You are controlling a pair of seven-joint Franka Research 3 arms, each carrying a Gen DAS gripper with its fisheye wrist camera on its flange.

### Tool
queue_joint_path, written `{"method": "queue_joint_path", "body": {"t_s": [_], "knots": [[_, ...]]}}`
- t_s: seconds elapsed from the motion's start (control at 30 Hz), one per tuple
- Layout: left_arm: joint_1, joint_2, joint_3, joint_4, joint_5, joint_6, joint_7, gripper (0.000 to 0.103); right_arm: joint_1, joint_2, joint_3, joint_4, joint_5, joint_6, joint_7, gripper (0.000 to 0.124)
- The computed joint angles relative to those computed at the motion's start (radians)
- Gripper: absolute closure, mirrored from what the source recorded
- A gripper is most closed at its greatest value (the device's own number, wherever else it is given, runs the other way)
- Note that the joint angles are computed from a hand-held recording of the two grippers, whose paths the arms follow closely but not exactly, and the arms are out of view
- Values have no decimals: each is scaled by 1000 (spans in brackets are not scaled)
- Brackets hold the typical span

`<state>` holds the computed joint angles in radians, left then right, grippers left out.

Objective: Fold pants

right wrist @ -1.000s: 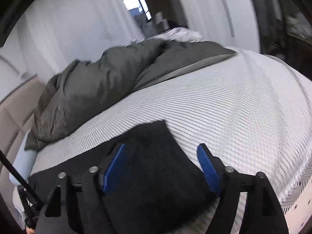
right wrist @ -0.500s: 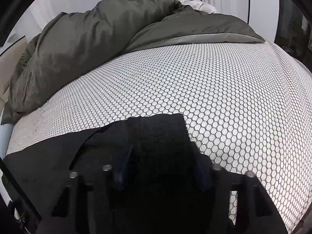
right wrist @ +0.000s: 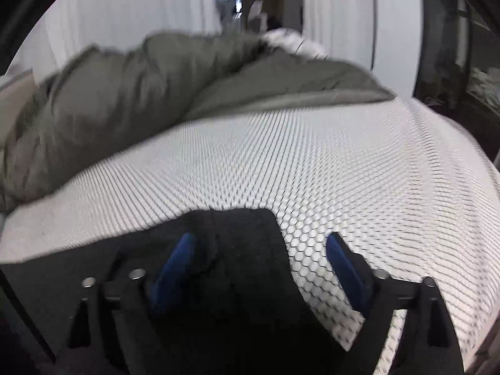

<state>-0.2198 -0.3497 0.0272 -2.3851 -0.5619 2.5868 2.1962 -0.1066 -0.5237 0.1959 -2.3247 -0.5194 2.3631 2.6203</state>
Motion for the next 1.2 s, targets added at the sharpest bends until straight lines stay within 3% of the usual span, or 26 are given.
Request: {"method": "queue_joint_path", "body": {"t_s": [0.1, 0.3, 0.43, 0.5, 0.6, 0.67, 0.8, 1.0, 1.2], "knots": [[28, -6, 44, 28, -48, -12, -17, 1, 39, -80, 8, -39, 42, 73, 1, 24], [194, 36, 86, 84, -13, -4, -254, 1, 34, -215, 163, -153, 52, 156, 129, 22], [286, 74, 105, 107, 18, 6, -379, 1, 83, -253, 232, -198, 112, 96, 165, 22], [305, 120, 129, 146, -21, -23, -396, 13, 104, -247, 242, -202, 124, 67, 165, 22], [336, 242, 168, 262, -183, -157, -371, 30, 106, -232, 257, -194, 102, 53, 177, 22], [362, 285, 156, 304, -234, -161, -349, 41, 104, -217, 245, -196, 94, 76, 190, 22], [402, 323, 95, 318, -191, -76, -400, 83, 107, -192, 229, -188, 83, 87, 192, 22], [451, 327, 21, 316, -174, 2, -382, 98, 114, -191, 219, -186, 65, 82, 195, 22], [476, 295, 31, 284, -212, -3, -363, 99, 115, -214, 206, -208, 82, 78, 216, 22]]}}
